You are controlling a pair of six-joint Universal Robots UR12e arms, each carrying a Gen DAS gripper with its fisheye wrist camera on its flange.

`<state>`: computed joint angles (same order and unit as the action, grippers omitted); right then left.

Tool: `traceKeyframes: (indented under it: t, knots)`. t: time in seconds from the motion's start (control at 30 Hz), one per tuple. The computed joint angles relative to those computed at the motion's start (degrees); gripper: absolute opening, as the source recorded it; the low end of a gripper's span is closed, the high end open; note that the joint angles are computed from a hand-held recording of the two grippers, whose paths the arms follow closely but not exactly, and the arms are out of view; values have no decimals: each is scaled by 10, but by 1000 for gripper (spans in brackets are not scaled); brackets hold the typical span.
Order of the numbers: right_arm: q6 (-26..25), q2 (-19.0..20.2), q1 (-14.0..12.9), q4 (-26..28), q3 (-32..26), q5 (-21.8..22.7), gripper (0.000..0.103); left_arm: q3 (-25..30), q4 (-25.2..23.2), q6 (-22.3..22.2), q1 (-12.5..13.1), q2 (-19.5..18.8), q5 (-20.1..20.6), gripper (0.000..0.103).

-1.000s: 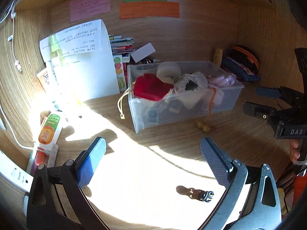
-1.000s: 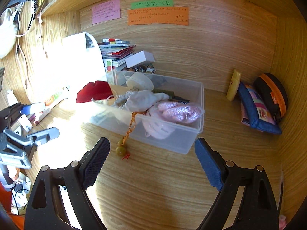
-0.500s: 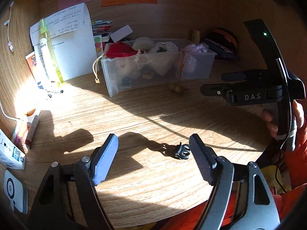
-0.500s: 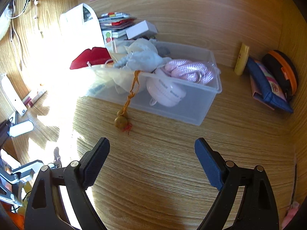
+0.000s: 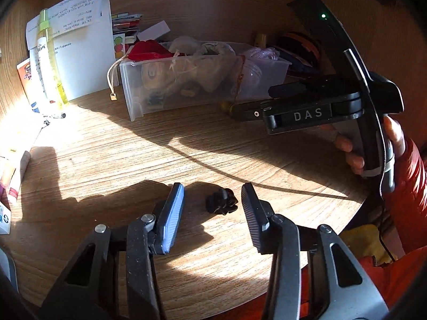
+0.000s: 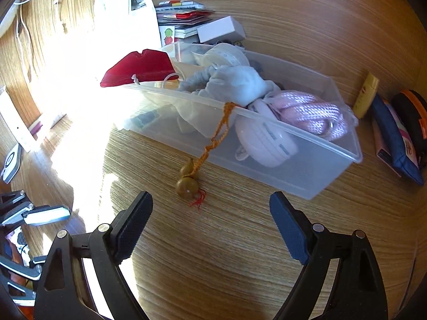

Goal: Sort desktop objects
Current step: 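Grasp the black clip with left tool while right grasps the gourd bead pendant, then lower the black clip into the box with left tool while right drops the pendant in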

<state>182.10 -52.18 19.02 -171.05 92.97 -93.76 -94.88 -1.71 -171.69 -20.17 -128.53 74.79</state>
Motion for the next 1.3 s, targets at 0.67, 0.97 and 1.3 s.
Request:
traceKeyframes:
  t: [0.67,0.97,1.3]
  knots:
    - [-32,14,3,55,-35,42,17,20,23,-52,18,-8,-18,20]
    - [-27,-17,-7,-5,7,81,17,46,21,-48,14,-13,-19,20]
    - [-3,-41,-26,-80,28,98,17,103,-7,-85,15,-32,-37,20]
